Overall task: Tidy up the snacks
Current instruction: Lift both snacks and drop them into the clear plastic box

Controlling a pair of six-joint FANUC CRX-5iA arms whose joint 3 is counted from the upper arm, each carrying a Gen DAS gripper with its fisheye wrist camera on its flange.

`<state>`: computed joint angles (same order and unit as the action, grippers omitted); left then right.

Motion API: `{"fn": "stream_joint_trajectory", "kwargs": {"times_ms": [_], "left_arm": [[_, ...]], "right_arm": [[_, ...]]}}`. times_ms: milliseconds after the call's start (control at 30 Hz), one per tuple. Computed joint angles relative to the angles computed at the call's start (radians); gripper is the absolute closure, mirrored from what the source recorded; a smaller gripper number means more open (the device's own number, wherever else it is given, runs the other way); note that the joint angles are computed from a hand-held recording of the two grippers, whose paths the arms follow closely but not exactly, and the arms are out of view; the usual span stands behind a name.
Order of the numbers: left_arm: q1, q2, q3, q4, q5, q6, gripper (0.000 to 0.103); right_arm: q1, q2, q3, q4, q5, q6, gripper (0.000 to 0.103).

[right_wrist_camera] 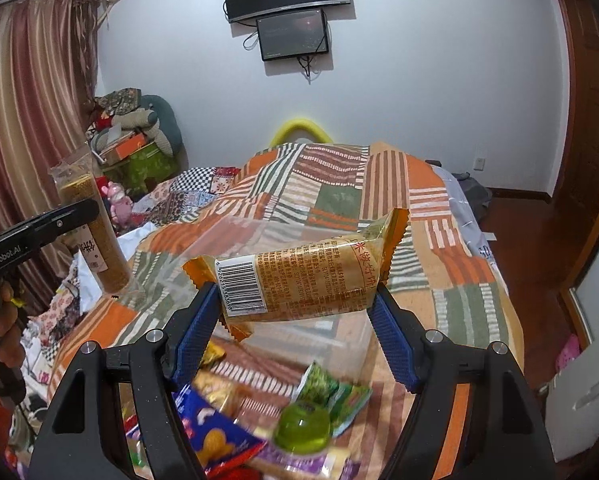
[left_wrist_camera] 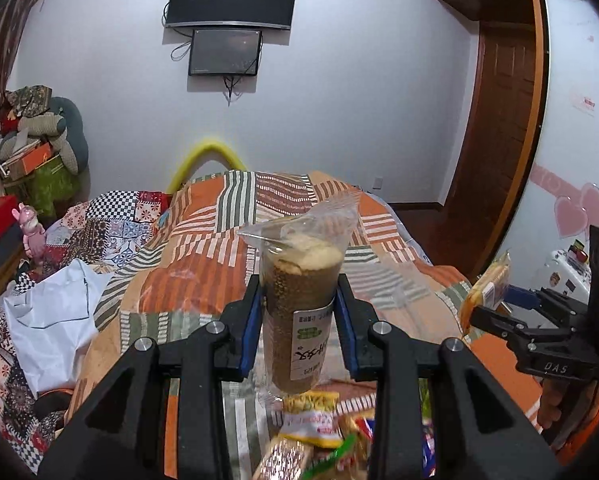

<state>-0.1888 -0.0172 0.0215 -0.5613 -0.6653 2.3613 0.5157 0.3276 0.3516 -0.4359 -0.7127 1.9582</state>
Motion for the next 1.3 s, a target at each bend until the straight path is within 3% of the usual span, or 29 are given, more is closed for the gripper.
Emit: {"fn": "stream_joint_trajectory", "kwargs": {"times_ms": [300,567,833,1000,1167,1300], "left_arm": [[0.04,0.102,0.075,-0.004,0.024,0.004,0.069],[0.088,0.196,0.105,0.115,0.05,-0.091,0.069],[0.096,0.26,0.132,0.194,0.002,-0.189,0.069],[0.118,0.254,0.097,0.305,0.006,-0.285,0.062],[0.089,0.21,0.082,0.225,0.008,-0.232,0.057],[0.074,0.159,0.047,0.202,0.018,-0.207,0.046]], "right_arm": [[0.009,0.126,0.125,0.08,-0.079,-0.072,0.031],[0.032,0.202,0.198,0.168,-0.147,-0.128,0.031],[0.049,0.251,0.251,0.219,-0.21,-0.159,0.028],[0.048,0.248,0.26,0.217,-0.228,-0.155,0.021],[0.04,0.203,0.219,0.191,-0.209,-0.13,0.021],[0.022,0.145,0.168,0.144,-0.19,-0.098,0.021]]}}
